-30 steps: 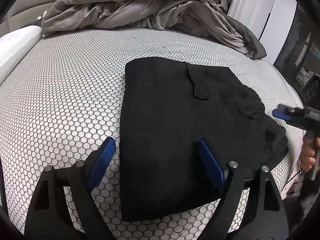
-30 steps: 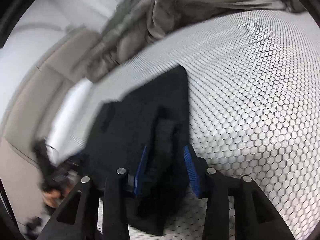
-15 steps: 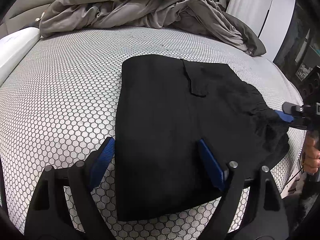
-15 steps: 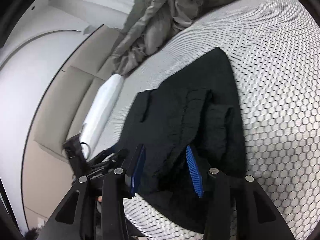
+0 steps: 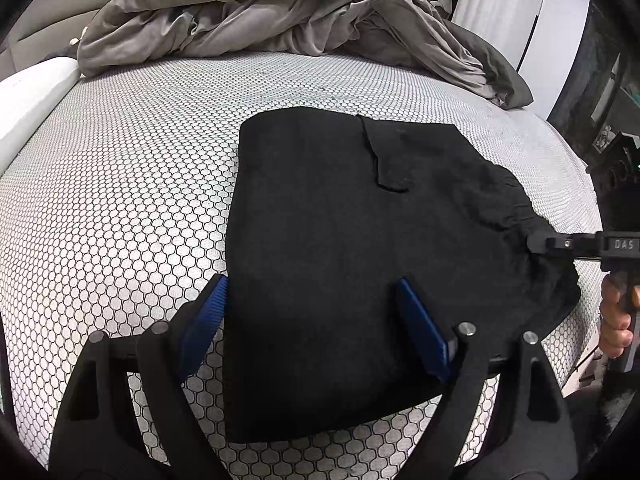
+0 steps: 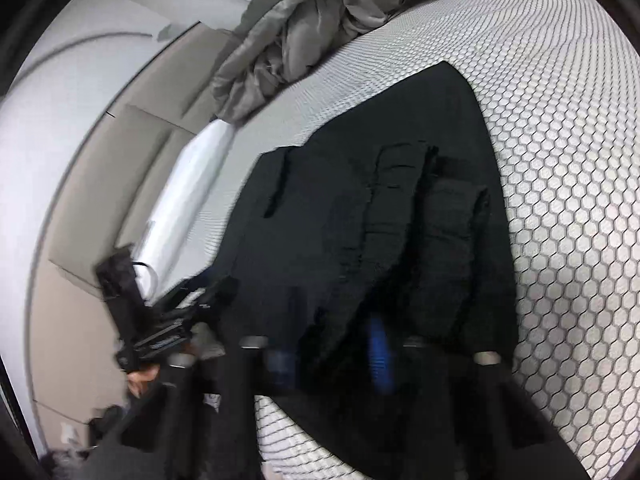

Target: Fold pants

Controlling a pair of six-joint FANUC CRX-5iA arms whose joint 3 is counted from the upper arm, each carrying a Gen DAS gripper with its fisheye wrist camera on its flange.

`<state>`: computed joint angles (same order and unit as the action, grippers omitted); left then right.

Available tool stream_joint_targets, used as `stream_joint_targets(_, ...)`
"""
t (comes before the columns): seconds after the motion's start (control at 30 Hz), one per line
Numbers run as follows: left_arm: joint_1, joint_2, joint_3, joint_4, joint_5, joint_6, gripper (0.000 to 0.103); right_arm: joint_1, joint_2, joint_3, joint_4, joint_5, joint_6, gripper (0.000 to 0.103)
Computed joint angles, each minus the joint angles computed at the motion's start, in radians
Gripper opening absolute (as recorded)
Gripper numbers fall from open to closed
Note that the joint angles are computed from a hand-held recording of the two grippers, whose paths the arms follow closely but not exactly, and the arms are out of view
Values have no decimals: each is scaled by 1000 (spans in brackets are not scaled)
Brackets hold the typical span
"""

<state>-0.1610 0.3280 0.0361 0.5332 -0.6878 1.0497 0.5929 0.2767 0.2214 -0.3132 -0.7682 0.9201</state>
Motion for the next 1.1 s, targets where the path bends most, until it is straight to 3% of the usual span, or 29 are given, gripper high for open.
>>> stream_joint_targets(0.2, 32, -17, -64, 191, -8, -122, 83, 67, -103, -98, 185, 98, -46, 10)
stream_joint_targets(0.27, 37, -21, -64, 174, -1, -104, 83, 83, -110, -98, 215, 42, -57, 10)
stream_joint_targets(0.3, 37, -20, -62, 168, -2, -103, 83, 96, -85, -76, 252, -33, -75, 11)
stream_joint_targets(0.4, 35, -3, -28, 106, -18, -56, 83, 87, -27, -35, 227, -142, -46, 13)
stream_joint_targets(0.5, 31, 5, -10, 78, -25, -33, 83, 65, -52, -47, 169, -110, -9, 19)
stream_joint_targets(0.63, 22, 15, 10, 36, -28, -15, 83, 62, -125, -158, 280, 19, -167, 36)
stream_joint_targets(0.87, 13, 18, 9, 33, -22, -25, 83, 15, -115, -160, 175, 62, -179, 36)
stream_joint_targets(1.03, 8, 22, 21, 12, -23, -5, 83, 37, -115, -187, 296, 120, -302, 36)
stream_joint_targets(1.1, 8, 19, 15, 17, -17, -6, 83, 34, -100, -164, 278, 127, -285, 36)
